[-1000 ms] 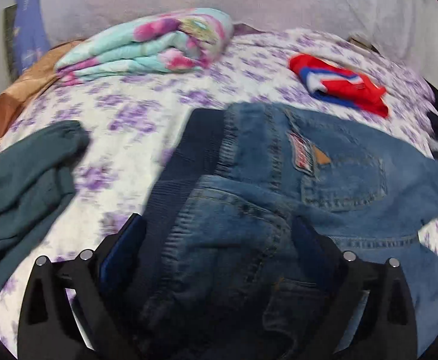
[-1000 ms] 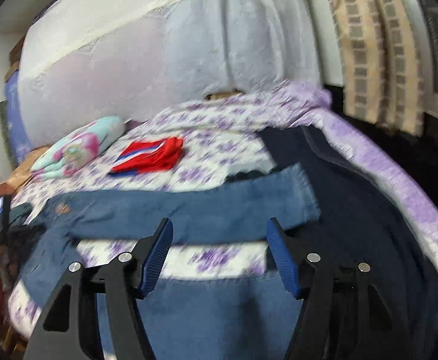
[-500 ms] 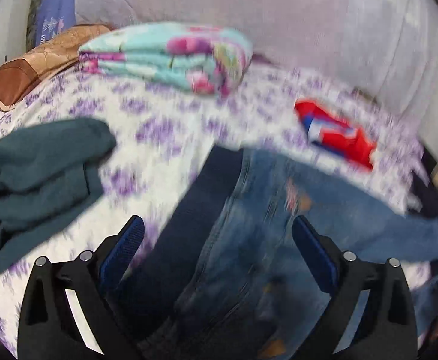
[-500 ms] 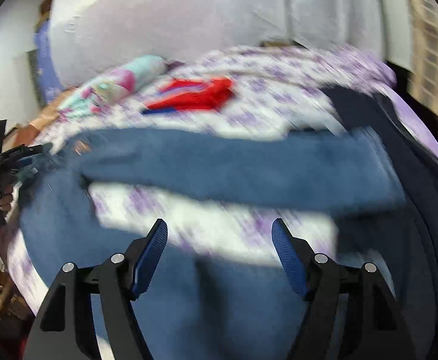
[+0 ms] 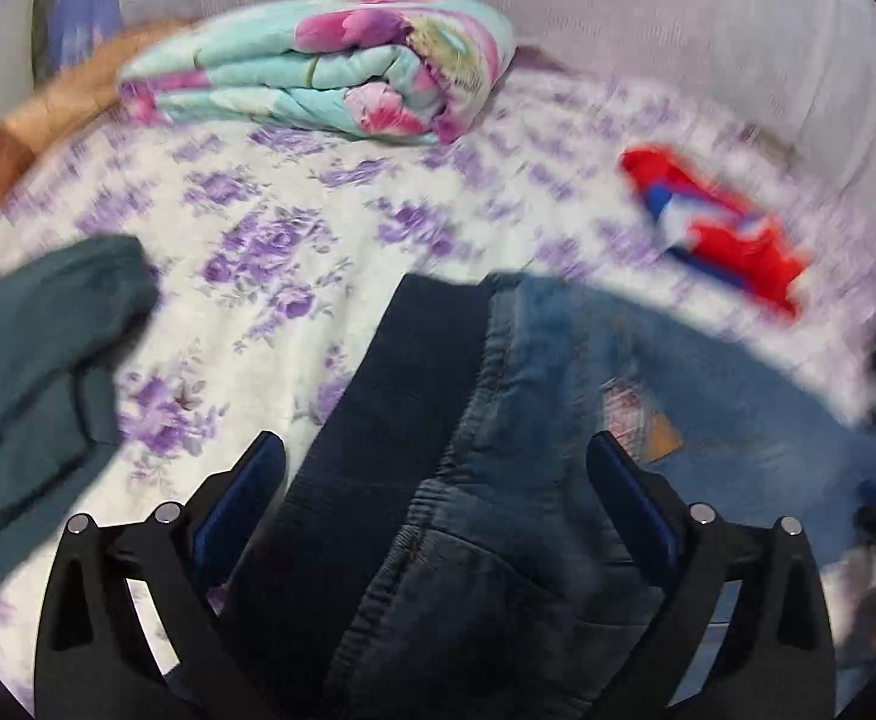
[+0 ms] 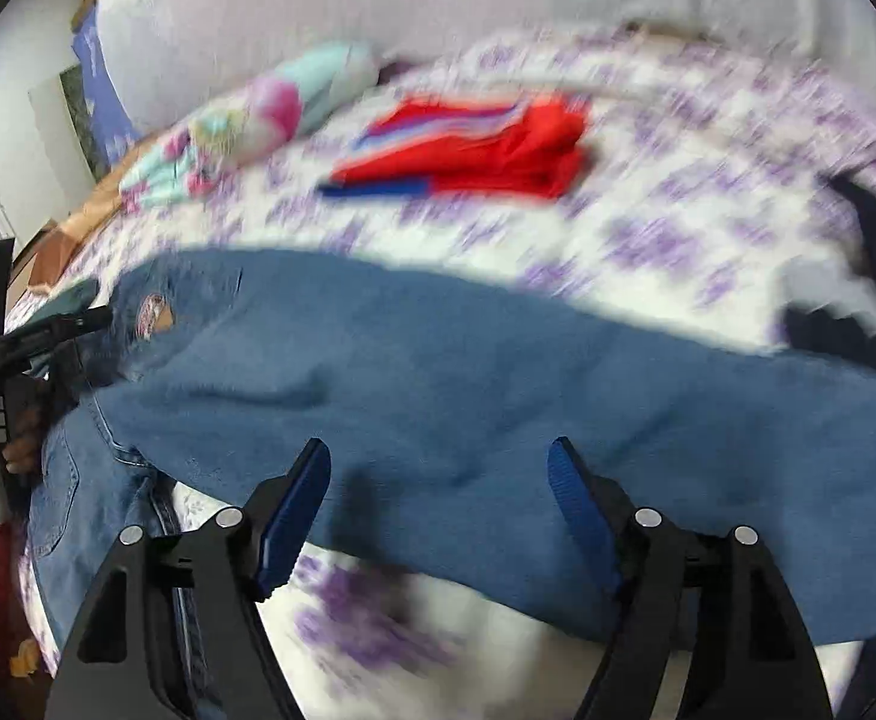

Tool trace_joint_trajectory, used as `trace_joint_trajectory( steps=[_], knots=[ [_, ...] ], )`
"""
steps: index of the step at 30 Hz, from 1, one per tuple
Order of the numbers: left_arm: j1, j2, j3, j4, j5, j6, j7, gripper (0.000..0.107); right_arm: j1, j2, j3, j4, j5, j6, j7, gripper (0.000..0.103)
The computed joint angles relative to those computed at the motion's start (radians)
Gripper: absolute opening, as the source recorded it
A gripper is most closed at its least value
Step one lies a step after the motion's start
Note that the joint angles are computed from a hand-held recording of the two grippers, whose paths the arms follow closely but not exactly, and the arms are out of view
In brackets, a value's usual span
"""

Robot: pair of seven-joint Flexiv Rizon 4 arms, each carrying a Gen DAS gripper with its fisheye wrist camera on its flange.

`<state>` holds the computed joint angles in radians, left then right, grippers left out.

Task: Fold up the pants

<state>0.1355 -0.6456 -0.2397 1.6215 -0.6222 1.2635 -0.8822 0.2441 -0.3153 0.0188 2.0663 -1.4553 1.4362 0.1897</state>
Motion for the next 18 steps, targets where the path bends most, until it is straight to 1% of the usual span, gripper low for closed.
trace_joint_trajectory(
  steps=[1,2,3,4,5,6,7,8,9,10,11,12,13,14,15,16,17,18],
  knots=[
    [0.040,0.003,-0.047,-0.001,-0.055,-0.037,0.021,0.098,-0.005,0.039,-0.008,0.028,-0.025,-0.034,0.014,0.076],
    [0.051,0.000,-0.062,-0.007,-0.081,-0.050,0.018,0.098,-0.013,0.088,-0.006,0.066,-0.025,-0.103,0.023,0.076],
    [0.053,-0.005,-0.067,-0.014,-0.103,-0.054,0.019,0.098,-0.028,0.113,0.002,0.088,0.000,-0.142,0.012,0.076],
    [0.040,-0.020,-0.054,-0.033,-0.103,-0.058,0.010,0.098,-0.047,0.136,0.007,0.114,0.030,-0.170,0.008,0.077],
    [0.006,-0.041,-0.010,-0.061,-0.065,-0.064,-0.022,0.098,-0.069,0.161,0.010,0.148,0.100,-0.221,-0.004,0.080],
    [-0.038,-0.064,0.047,-0.091,-0.009,-0.063,-0.067,0.098,-0.092,0.168,-0.005,0.181,0.154,-0.249,-0.002,0.081],
    [-0.084,-0.081,0.101,-0.107,0.057,-0.029,-0.098,0.098,-0.143,0.159,-0.009,0.202,0.142,-0.212,0.034,0.079],
    [-0.113,-0.082,0.140,-0.114,0.112,-0.016,-0.123,0.098,-0.184,0.148,-0.034,0.210,0.065,-0.110,0.083,0.079],
    [-0.144,-0.083,0.179,-0.124,0.170,-0.014,-0.146,0.098,-0.197,0.160,-0.050,0.216,0.003,-0.074,0.117,0.078],
    [-0.150,-0.082,0.192,-0.128,0.201,-0.015,-0.158,0.098,-0.196,0.171,-0.035,0.219,0.006,-0.102,0.111,0.078],
    [-0.154,-0.083,0.202,-0.135,0.225,-0.024,-0.175,0.098,-0.181,0.189,0.008,0.219,0.075,-0.189,0.053,0.079],
    [-0.135,-0.073,0.180,-0.129,0.224,-0.033,-0.177,0.098,-0.166,0.215,0.017,0.221,0.078,-0.219,0.032,0.079],
    [-0.099,-0.062,0.134,-0.115,0.207,-0.035,-0.155,0.098,-0.174,0.236,0.031,0.224,0.040,-0.234,0.046,0.079],
    [-0.050,-0.048,0.065,-0.091,0.168,-0.026,-0.111,0.098,-0.155,0.276,0.044,0.233,0.045,-0.314,0.026,0.079],
    [-0.016,-0.038,0.016,-0.074,0.133,-0.011,-0.076,0.098,-0.139,0.302,0.069,0.241,0.078,-0.419,0.000,0.079],
    [-0.006,-0.033,-0.005,-0.068,0.111,0.016,-0.058,0.098,-0.119,0.322,0.094,0.243,0.117,-0.535,-0.029,0.083],
    [-0.018,-0.036,0.006,-0.076,0.118,0.038,-0.058,0.098,-0.110,0.328,0.111,0.247,0.158,-0.617,-0.066,0.088],
    [-0.044,-0.045,0.041,-0.094,0.144,0.042,-0.070,0.098,-0.104,0.325,0.111,0.256,0.230,-0.633,-0.108,0.089]
  ],
)
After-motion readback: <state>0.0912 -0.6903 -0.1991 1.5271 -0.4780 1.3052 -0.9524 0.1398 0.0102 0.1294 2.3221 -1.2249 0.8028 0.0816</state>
